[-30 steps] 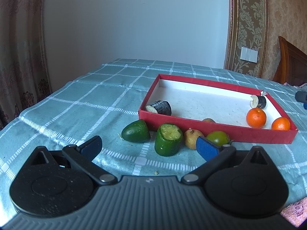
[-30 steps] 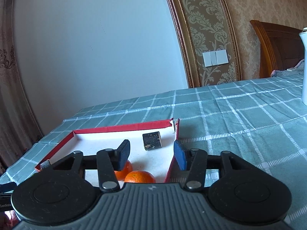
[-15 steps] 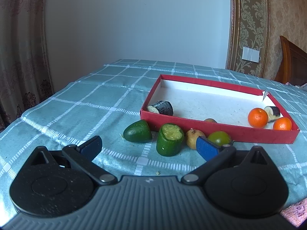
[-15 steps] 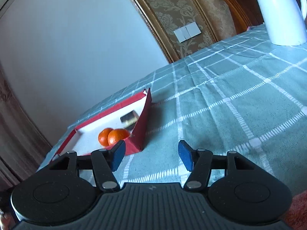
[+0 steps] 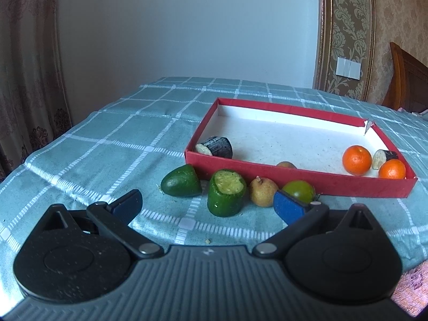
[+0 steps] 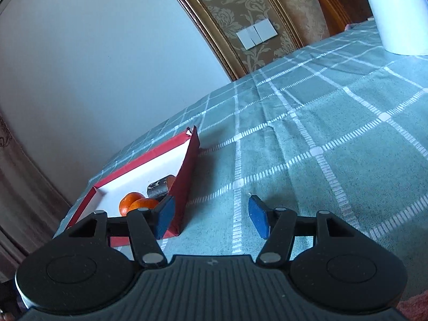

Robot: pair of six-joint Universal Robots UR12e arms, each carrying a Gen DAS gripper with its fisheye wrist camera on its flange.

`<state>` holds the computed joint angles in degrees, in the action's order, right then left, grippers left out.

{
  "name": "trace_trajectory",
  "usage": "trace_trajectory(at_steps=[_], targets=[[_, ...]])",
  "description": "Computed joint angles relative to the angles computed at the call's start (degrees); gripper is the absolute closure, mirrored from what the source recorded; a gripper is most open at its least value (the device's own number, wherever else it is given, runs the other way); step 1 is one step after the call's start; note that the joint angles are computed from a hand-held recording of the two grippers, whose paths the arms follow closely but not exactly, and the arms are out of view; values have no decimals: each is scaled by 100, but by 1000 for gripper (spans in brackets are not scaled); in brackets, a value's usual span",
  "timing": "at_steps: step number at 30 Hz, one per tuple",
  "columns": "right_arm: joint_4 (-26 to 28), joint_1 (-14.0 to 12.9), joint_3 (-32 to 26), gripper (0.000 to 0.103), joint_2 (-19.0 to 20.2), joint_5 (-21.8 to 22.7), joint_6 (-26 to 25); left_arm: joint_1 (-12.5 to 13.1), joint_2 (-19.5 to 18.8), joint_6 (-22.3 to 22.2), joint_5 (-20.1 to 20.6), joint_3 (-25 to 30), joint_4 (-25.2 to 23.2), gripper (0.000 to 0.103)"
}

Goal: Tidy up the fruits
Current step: 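Move the left gripper toward the green tomato in front of the tray, then grasp the green tomato with the left gripper and lift it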

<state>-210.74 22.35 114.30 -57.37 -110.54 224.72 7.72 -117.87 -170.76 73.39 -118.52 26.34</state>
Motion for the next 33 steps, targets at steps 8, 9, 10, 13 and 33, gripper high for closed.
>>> trace_trajectory(at_steps=[8, 9, 10, 13, 33], targets=[[-174, 68, -23, 43, 47, -100, -265, 225, 190, 661, -1296, -334, 238, 0], [-191, 66, -19, 43, 50, -107, -237, 230, 197, 703, -1406, -378, 319, 0], [-204, 65, -17, 43, 52, -109, -224, 221, 211, 755, -1477, -414, 355, 3], [-208, 61, -20, 43, 54, -83, -243, 127, 265, 1048, -1571, -474, 231, 15], [-287, 46, -7, 42, 60, 20, -298, -225, 251, 1852, -1806, -466, -445, 57]])
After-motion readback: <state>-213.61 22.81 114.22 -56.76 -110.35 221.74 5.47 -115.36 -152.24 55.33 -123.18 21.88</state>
